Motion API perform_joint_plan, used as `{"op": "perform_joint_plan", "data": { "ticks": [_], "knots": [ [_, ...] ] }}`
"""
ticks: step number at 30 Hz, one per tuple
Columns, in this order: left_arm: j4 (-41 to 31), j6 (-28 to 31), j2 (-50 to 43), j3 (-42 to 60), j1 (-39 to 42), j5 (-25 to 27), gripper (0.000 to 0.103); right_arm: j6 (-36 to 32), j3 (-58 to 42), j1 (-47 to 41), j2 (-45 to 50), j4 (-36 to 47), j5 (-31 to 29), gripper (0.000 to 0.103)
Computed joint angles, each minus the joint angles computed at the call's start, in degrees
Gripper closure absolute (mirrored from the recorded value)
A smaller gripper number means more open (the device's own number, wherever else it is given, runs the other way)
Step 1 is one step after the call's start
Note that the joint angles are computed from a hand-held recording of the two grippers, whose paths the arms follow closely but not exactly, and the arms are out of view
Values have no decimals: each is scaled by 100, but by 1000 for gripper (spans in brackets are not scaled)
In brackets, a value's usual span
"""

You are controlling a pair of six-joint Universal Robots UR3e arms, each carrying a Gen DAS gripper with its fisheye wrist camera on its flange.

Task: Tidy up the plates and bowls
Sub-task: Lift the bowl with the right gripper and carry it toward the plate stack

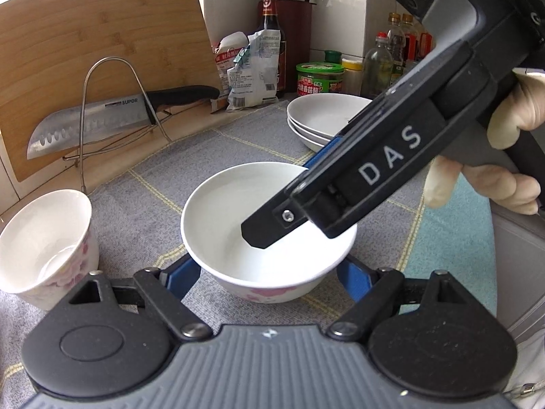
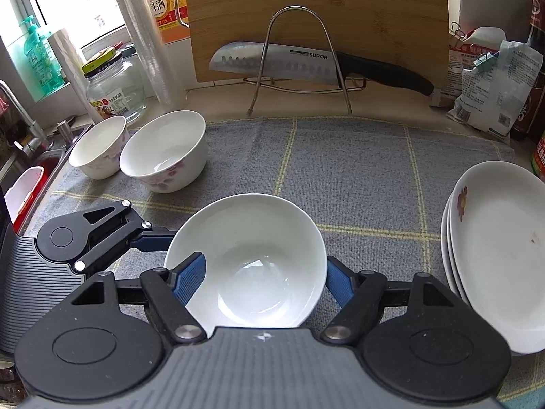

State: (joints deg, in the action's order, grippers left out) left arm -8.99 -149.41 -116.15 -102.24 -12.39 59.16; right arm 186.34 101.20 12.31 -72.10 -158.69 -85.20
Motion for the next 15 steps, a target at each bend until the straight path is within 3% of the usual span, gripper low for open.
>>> {"op": "perform_joint_plan", "data": {
  "ticks": [2,5,8,15],
  "knots": [
    [25,-19,-15,-14,-5,10,16,-5,-12,-13,32,5,20,23],
    [380,-141,6,-188,72,-183,1,0,3,-38,42,-17,72,15],
    [359,-258,77,-235,130,-250,1,32,96,14,19,-240,-31,4],
    [458,-215,643,-964,339,-36,1,85,355,159,-131,-714,-364,1]
  ]
}}
